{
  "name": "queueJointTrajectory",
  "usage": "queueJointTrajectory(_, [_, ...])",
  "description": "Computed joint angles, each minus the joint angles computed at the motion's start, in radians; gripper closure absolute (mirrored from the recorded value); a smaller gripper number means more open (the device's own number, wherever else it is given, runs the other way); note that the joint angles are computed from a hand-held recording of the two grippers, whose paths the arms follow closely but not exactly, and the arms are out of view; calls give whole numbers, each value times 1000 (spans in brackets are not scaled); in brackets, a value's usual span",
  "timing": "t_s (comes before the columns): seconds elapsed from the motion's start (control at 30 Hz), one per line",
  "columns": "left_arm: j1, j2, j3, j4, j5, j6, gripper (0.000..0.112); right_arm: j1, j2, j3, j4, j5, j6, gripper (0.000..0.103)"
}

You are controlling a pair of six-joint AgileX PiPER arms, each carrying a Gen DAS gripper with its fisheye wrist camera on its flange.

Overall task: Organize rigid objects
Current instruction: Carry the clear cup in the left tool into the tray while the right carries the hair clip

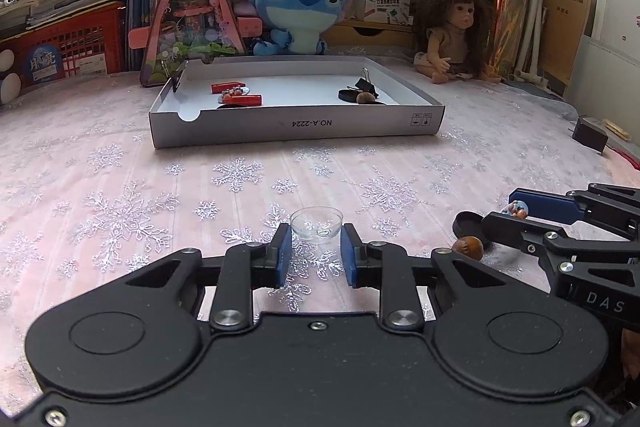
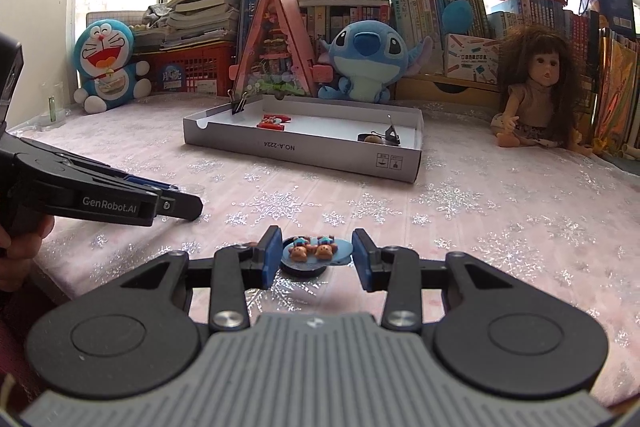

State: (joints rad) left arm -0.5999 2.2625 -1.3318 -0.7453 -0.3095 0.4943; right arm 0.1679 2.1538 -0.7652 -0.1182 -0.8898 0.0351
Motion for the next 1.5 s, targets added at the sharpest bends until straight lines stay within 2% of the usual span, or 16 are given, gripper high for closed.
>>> queueJointTrajectory(0.67, [-1, -4, -1, -57, -20, 46, 88, -9, 1, -44, 55, 53, 28, 60])
queueJointTrajectory(0.9, [12, -6, -24, -112, -14, 104, 88, -12, 0, -81, 69, 104, 45, 60])
queueJointTrajectory(1.13, [41, -6, -77, -267, 5, 252, 88, -25, -9, -128, 80, 164, 61, 60])
queueJointTrajectory(1.3, [54, 3, -135, -411, 9, 421, 88, -45, -6, -201, 50, 254, 102, 60])
queueJointTrajectory(1.5, [86, 36, -247, -674, 45, 681, 88, -58, 11, -303, 23, 347, 140, 60])
